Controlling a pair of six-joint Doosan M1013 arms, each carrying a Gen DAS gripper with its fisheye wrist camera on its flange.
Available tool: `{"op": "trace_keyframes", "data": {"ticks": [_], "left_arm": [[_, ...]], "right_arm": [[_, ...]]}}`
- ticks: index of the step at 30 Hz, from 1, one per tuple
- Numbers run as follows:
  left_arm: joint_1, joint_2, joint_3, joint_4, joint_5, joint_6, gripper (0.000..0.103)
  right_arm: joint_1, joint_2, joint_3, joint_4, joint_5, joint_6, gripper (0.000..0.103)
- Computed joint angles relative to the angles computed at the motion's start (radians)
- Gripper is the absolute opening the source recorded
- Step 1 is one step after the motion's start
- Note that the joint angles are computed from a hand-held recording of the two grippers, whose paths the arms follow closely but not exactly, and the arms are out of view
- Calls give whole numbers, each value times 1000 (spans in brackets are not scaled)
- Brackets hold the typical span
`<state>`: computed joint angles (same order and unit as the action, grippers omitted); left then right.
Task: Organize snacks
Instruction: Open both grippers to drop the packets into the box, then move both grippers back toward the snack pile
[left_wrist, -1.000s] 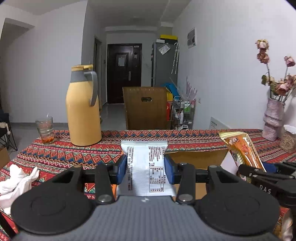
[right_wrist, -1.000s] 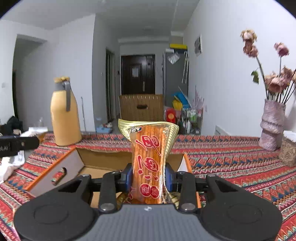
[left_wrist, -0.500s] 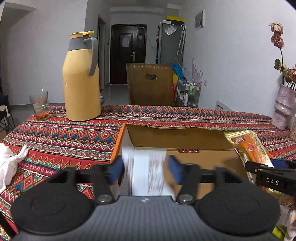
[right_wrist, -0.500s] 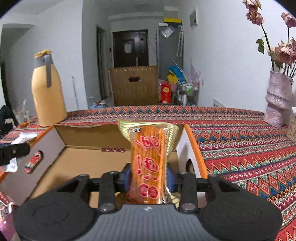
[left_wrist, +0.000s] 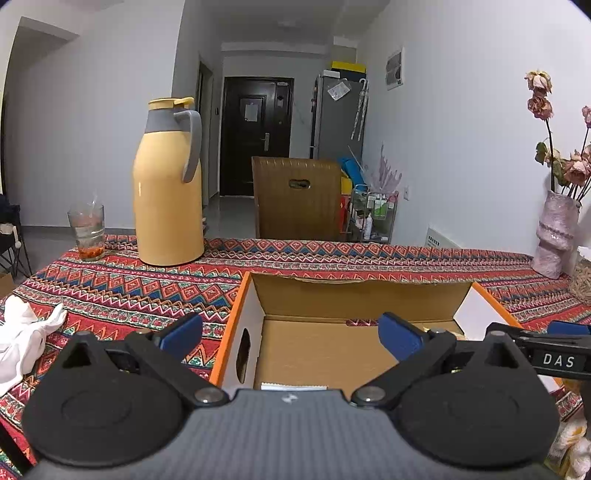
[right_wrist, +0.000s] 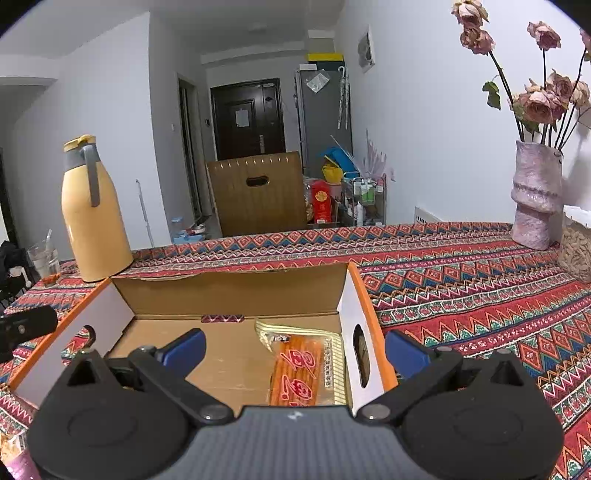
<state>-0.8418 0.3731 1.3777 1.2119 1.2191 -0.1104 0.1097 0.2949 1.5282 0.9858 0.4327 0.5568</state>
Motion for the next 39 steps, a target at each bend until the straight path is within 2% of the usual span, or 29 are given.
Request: {"op": "trace_keyframes", "data": {"ticks": [3, 11, 18, 28, 39], "left_arm": [[-7, -4, -5, 10, 19, -5, 103], [-45, -26, -5, 57, 69, -14, 103], [-94, -57, 27, 58, 115, -29, 103], [-189, -94, 96, 25, 204, -87, 103], [-256, -114, 162, -72, 234, -185, 103]], "right_arm": [[-4, -12, 7, 43, -5, -31, 103], [-33, -74, 52, 267, 20, -249, 103], [-71, -138, 122, 333, 74, -345, 103], [-146, -229, 243, 341, 146, -403, 103], [-204, -293, 344, 249, 214, -366, 103]]}}
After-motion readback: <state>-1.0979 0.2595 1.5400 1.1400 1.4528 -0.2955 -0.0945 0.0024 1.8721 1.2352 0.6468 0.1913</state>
